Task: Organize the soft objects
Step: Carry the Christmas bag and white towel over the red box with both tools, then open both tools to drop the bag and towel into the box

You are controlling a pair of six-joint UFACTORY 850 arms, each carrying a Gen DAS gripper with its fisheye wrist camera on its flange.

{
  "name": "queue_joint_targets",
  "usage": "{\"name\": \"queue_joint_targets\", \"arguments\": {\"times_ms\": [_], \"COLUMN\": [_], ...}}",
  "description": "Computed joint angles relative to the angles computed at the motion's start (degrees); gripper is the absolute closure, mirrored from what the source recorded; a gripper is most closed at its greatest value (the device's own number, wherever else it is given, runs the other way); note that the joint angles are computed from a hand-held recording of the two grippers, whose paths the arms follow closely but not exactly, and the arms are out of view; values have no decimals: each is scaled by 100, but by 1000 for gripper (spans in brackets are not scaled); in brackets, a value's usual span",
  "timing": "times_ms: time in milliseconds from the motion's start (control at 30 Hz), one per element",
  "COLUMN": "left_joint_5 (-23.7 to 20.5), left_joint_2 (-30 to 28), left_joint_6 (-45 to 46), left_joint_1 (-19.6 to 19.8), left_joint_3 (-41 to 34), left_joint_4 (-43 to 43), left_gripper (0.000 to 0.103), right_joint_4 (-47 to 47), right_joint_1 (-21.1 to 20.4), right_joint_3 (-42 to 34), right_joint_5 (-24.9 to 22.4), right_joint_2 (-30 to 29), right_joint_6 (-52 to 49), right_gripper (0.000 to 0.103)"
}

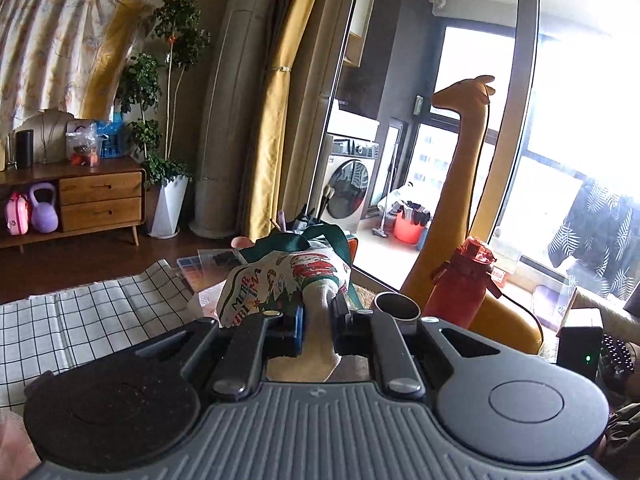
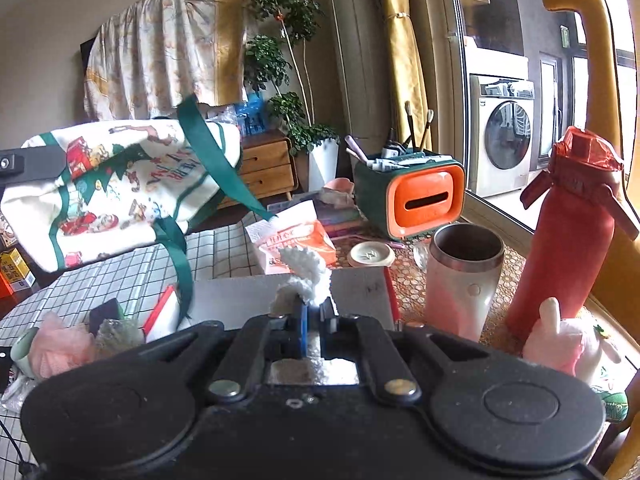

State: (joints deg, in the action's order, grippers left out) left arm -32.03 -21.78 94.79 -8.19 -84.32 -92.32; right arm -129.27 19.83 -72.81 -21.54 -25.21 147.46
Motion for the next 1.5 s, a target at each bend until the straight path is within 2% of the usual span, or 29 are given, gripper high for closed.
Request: {"name": "queue_joint_targets", "arguments": {"times_ms": [100,233,400,600,733,933,1167,1367,1500], "left_joint_5": [94,433,540,371,154,-18,-250,-263,-191], "left_joint_2": [-231,-611,-1057,-1310,-1538,-1719,-1866,-1852,-1770], "left_joint_6": [-323,-947,-1593,-2098,-2996,-3402,-3831,-3884,-3844], "left_joint_1": [-95,-196,-240,-399,-446,-488,-549,-536,-532], "left_joint_3": [-112,-309,-586,-807,-1031,-1181,-1360,-1341,-1231], "left_joint_4": [363,1220,1989,2977,3980,4428,4937,4924,4892], "left_gripper": [90,90,90,90,90,90,88,82,75], "right_joint_4": [58,252,588,1189,1549,1557,2488,2095,1526], "right_joint_1": [-57,-139,-171,-199,-194,-172,-144,-132,-115], "right_joint_3": [-43,-191,-406,-647,-715,-702,-691,-549,-424], "right_joint_5": [54,238,467,795,1035,1377,1611,1577,1464], "right_joint_2": [-73,-272,-546,-773,-830,-850,-878,-757,-646], "right_joint_6": [-26,-172,-557,-1171,-1631,-1738,-2747,-2414,-1798], "right_gripper": [99,99,99,99,98,94,83,74,69]}}
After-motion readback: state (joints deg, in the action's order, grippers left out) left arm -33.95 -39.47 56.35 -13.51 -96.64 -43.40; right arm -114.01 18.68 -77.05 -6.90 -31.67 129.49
